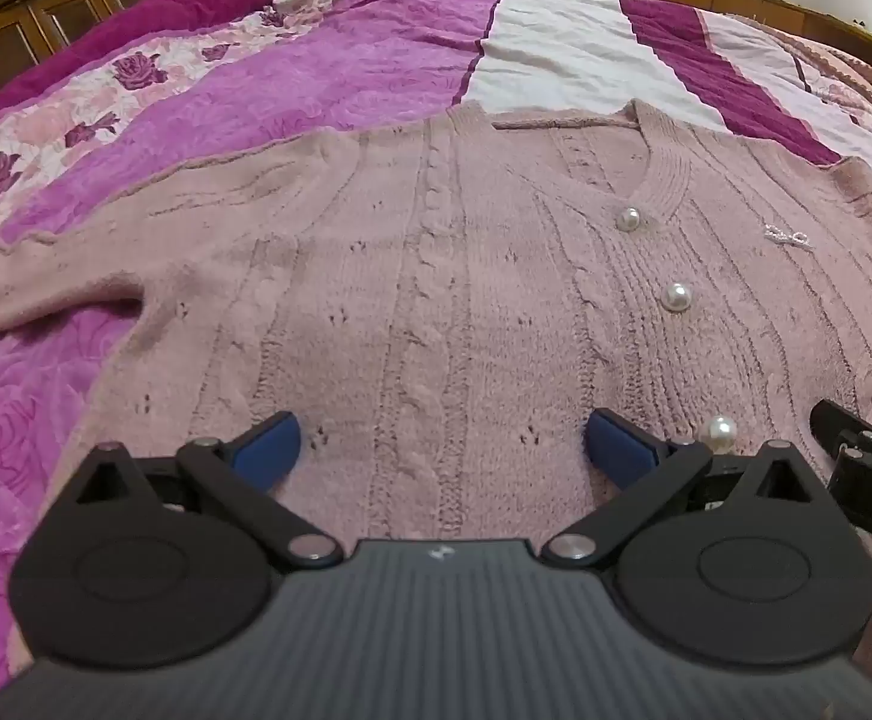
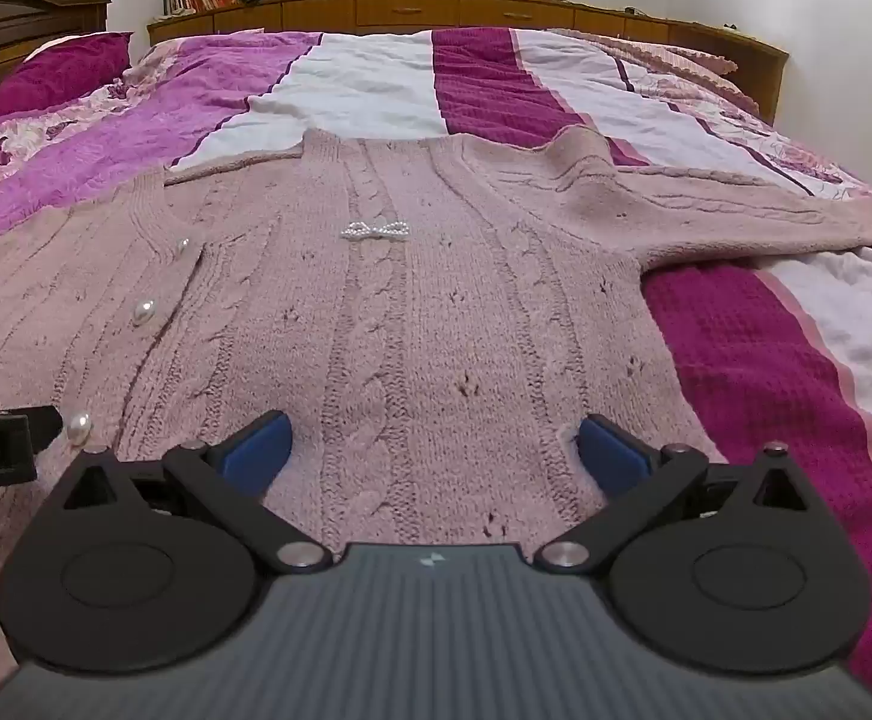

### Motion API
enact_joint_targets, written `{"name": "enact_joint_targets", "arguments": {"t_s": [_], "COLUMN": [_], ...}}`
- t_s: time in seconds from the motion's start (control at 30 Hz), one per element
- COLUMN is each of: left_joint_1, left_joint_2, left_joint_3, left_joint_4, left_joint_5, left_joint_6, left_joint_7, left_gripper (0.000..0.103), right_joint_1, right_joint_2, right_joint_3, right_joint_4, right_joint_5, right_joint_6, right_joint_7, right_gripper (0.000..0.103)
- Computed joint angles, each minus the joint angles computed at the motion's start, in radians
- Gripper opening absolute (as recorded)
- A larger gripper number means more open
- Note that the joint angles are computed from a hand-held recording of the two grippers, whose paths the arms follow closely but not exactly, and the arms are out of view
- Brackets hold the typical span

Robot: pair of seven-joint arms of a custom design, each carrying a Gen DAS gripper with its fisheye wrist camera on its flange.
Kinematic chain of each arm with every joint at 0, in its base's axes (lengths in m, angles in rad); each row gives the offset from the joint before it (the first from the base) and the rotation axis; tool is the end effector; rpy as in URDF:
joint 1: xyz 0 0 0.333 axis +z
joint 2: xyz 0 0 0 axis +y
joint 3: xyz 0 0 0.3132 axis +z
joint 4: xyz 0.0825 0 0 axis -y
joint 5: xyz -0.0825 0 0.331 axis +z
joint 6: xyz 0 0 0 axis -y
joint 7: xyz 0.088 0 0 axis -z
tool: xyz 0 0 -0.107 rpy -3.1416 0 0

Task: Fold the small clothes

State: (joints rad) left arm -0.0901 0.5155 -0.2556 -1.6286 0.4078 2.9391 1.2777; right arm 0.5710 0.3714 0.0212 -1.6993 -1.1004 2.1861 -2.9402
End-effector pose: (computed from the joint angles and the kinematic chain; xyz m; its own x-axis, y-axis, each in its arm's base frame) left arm 0.6458 -0.2212 0.4499 -0.3221 -0.9467 -0.0079 -0.6427 0.2248 -0.7323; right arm 0.5417 0.3231 0.4298 -0.5259 -0.8505 -0.0012 -0.5158 0.3201 -0.7947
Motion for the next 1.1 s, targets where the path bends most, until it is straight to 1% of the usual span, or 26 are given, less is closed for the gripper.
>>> {"name": "enact_joint_targets", "arguments": {"t_s": [0.03,0.1,0.13,0.17,0.23,0.33,1.1], "left_joint_1": [0.0,0.006,-0.003,-0.018,-0.02,-0.028,-0.022], "left_joint_2": [0.0,0.002,0.007,0.005,0.002,-0.003,-0.006], "left_joint_3": [0.001,-0.003,0.003,0.021,0.023,0.037,0.033], "left_joint_4": [0.0,0.001,0.004,0.001,0.001,-0.014,-0.014], "left_joint_5": [0.001,-0.001,0.003,0.017,0.023,0.04,0.061], "left_joint_6": [0.002,0.003,0.005,0.011,0.009,0.027,0.026], "left_joint_7": [0.001,0.007,0.001,-0.014,-0.02,-0.042,-0.052], "left_gripper": [0.103,0.103,0.103,0.103,0.103,0.103,0.103], "right_joint_1": [0.002,0.001,0.002,0.002,0.001,-0.001,0.003], "right_joint_2": [0.003,0.001,0.002,0.002,0.001,-0.003,0.0], "right_joint_3": [0.0,0.0,-0.001,-0.001,-0.001,-0.002,-0.001], "right_joint_4": [0.005,0.0,0.0,0.001,0.0,-0.002,0.0], "right_joint_5": [0.001,0.001,-0.001,-0.001,-0.001,0.0,-0.006], "right_joint_6": [-0.009,0.002,0.0,-0.001,0.0,0.003,-0.002], "right_joint_7": [-0.008,0.005,0.006,0.006,0.005,0.002,0.007], "right_gripper": [0.103,0.103,0.103,0.103,0.103,0.103,0.103]}}
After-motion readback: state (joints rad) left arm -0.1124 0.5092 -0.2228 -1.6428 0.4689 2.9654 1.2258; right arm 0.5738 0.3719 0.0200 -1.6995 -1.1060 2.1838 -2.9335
